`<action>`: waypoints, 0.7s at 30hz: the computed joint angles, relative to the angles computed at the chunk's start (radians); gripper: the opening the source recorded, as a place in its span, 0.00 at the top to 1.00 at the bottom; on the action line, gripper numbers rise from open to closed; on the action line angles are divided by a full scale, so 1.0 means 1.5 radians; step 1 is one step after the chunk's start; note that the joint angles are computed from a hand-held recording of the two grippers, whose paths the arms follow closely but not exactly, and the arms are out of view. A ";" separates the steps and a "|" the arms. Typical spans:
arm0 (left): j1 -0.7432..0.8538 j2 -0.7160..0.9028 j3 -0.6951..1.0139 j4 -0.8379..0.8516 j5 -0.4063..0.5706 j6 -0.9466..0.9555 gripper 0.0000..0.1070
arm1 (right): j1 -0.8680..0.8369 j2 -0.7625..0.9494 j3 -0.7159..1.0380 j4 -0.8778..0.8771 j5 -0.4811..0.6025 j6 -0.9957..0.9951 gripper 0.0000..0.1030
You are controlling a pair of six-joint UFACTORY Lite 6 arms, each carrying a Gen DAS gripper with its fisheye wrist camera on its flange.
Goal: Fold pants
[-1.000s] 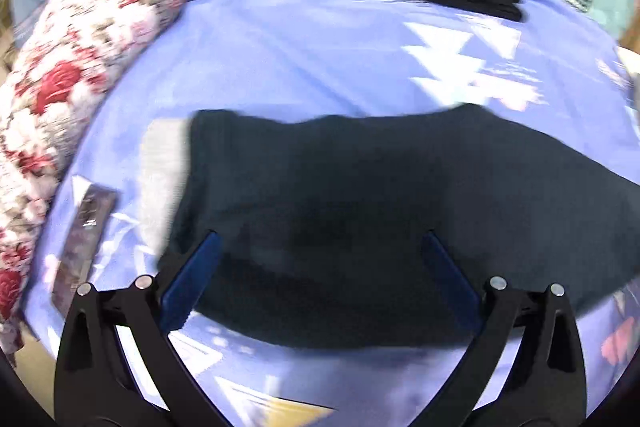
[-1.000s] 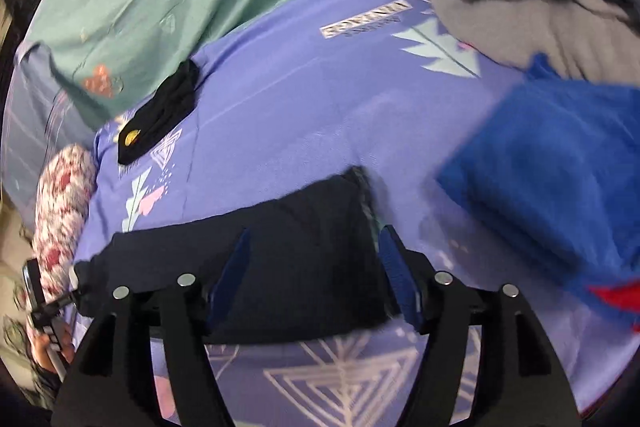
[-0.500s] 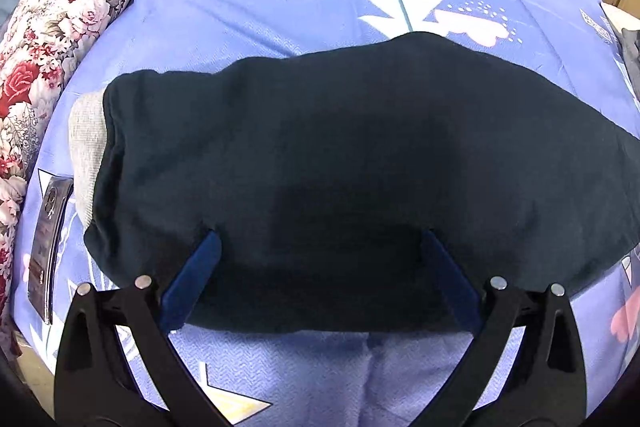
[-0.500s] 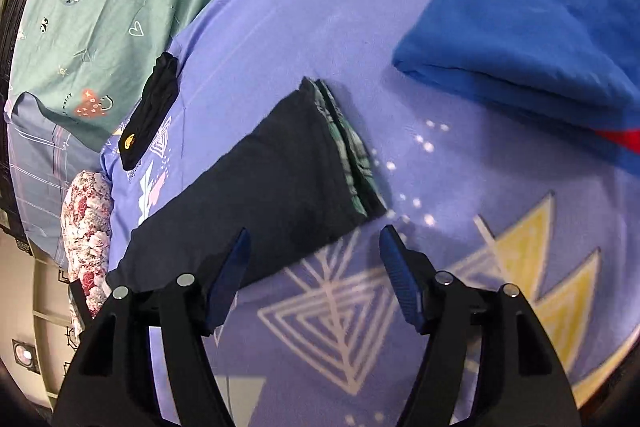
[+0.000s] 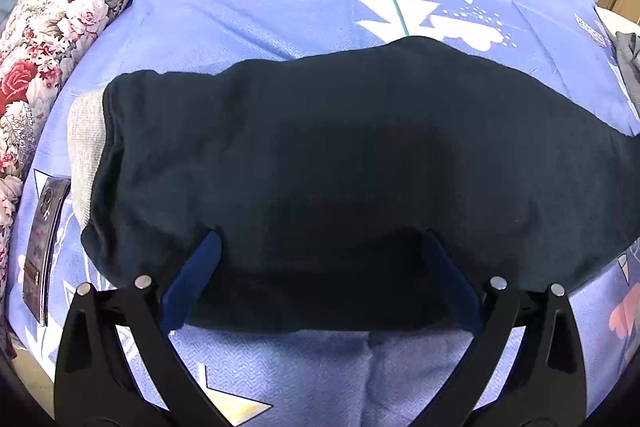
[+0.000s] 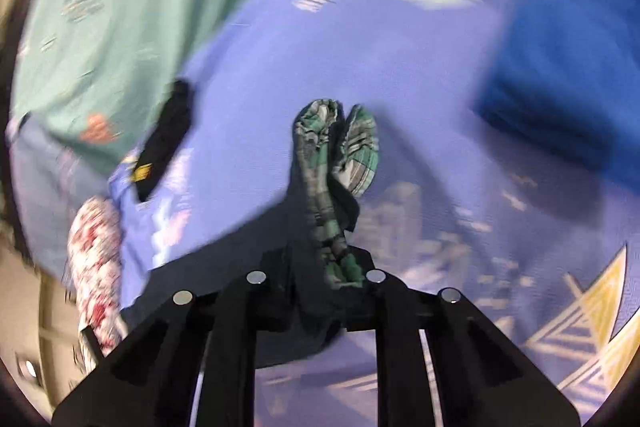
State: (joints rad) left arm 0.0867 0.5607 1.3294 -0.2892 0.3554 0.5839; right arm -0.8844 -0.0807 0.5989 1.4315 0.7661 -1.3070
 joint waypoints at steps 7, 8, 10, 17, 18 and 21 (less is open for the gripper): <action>0.046 -0.075 -0.059 -0.233 0.026 0.265 0.06 | 0.361 0.029 0.113 0.024 -0.055 0.084 0.84; 0.054 -0.074 -0.054 -0.226 0.032 0.256 0.06 | 0.402 0.057 0.133 0.038 -0.071 0.082 0.84; 0.077 -0.060 -0.032 -0.203 0.048 0.222 0.06 | 0.501 0.148 0.202 0.065 -0.106 0.081 0.84; 0.127 -0.057 -0.023 -0.237 0.052 0.265 0.06 | 0.700 0.378 0.401 -0.074 -0.228 0.235 0.67; 0.125 -0.050 -0.014 -0.221 0.054 0.246 0.06 | 0.706 0.387 0.408 -0.086 -0.222 0.241 0.51; 0.116 -0.035 0.003 -0.197 0.063 0.215 0.06 | 0.694 0.380 0.404 -0.053 -0.154 0.194 0.37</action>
